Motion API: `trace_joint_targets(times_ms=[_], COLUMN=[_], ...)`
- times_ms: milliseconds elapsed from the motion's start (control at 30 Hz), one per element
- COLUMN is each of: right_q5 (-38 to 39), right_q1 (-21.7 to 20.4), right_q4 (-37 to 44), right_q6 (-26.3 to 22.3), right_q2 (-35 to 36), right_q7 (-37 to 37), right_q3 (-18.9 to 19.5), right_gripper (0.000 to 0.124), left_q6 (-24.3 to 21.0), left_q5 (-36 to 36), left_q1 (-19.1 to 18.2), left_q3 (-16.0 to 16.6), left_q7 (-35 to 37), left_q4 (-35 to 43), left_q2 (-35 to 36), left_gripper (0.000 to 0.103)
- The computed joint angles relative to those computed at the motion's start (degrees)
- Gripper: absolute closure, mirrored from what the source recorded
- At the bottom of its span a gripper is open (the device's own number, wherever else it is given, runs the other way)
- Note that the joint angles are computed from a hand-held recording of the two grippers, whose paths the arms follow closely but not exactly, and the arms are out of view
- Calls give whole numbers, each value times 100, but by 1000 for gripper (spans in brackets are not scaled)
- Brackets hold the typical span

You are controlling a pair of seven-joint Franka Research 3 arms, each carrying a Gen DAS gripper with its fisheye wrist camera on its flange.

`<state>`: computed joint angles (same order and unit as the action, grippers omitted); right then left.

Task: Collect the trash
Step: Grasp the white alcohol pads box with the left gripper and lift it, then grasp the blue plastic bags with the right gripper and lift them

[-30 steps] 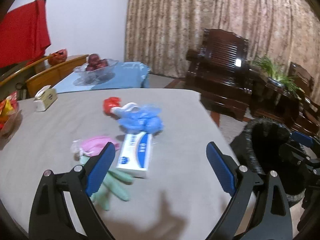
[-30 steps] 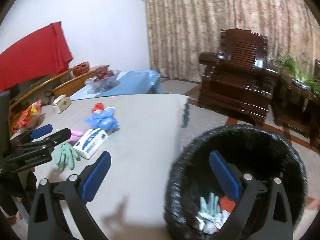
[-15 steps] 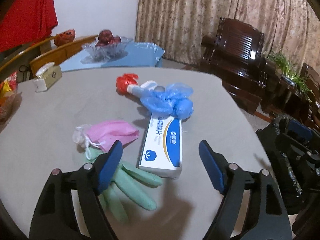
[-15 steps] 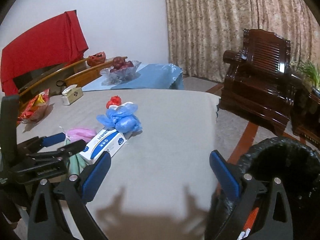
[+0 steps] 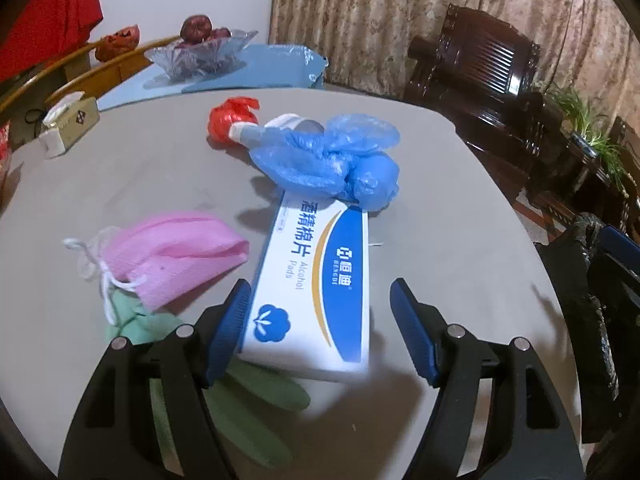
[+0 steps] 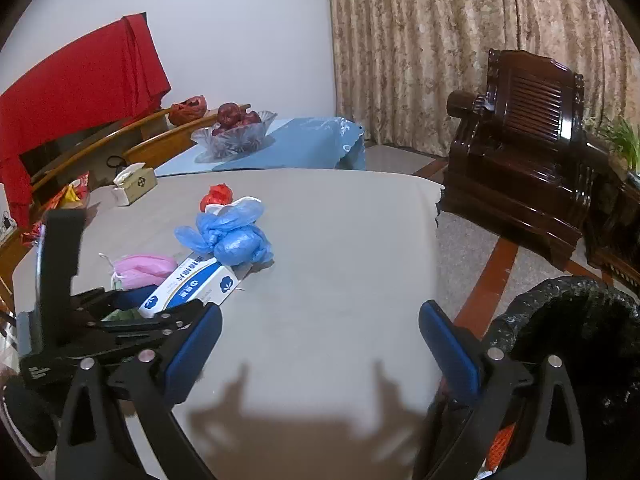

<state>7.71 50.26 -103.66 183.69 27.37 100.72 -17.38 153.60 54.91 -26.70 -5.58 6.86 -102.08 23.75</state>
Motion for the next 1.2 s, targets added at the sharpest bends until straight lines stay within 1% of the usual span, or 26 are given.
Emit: trace_joint_targets(times_ms=[67,100,233,333,500,600,733,833,900,1000,1033,1100,1200], right_q5=[-6,-10,-28,-60,-73,-88,-150,-213,-253,-264,-268,-322,-394], right_q1=[-17,-21,61,141,170,106,-43,-179,-275,-503,-581,-644,-796], right_q4=[6,18,54,55,119,229,447,635,820,1239,1495,1864,2640], right_q6=[-15,-24,-54,-28,-52,-106,-198,-264,-332,-486,-589,-744,-1104], right_q2=[-1,7,44,58,100,159,273,369,471,694,834,1037,1468], right_q7=[-20,-23,48,99,136,151,150,131,118,107,103,138,175], right_q3=[19,24,-47,-129,-184,-119,61,246,371,668,771,845,1039], right_gripper=[27,27,27,27,27,27,27,27,27,27,27,27,27], left_q6=[-32,-25,47,81,16,-55,-350,-449,-532,-685,-705,-694,-710], left_q5=[-89,-165,-128,124,383,676,1092,1338,1397,1324,1293,1273,1271], left_q1=[15,35,-23,-122,-127,-123,-23,142,252,389,422,490,551], left_q3=[-35,-57,8,75,-57,-123,-230,-304,-379,-461,-477,-470,-455], left_q7=[86,149,24,-288,-529,-903,-1396,-1747,-1774,-1678,-1660,-1689,-1648], left_q4=[61,72,40,-103,-432,-715,-941,-1085,-1120,-1098,-1084,-1070,-1019], left_q2=[58,78,62,-113,-465,-750,-1048,-1263,-1343,-1353,-1338,-1319,-1267], left_gripper=[41,49,49,50,50,50,50,50,50,50,50,50,50])
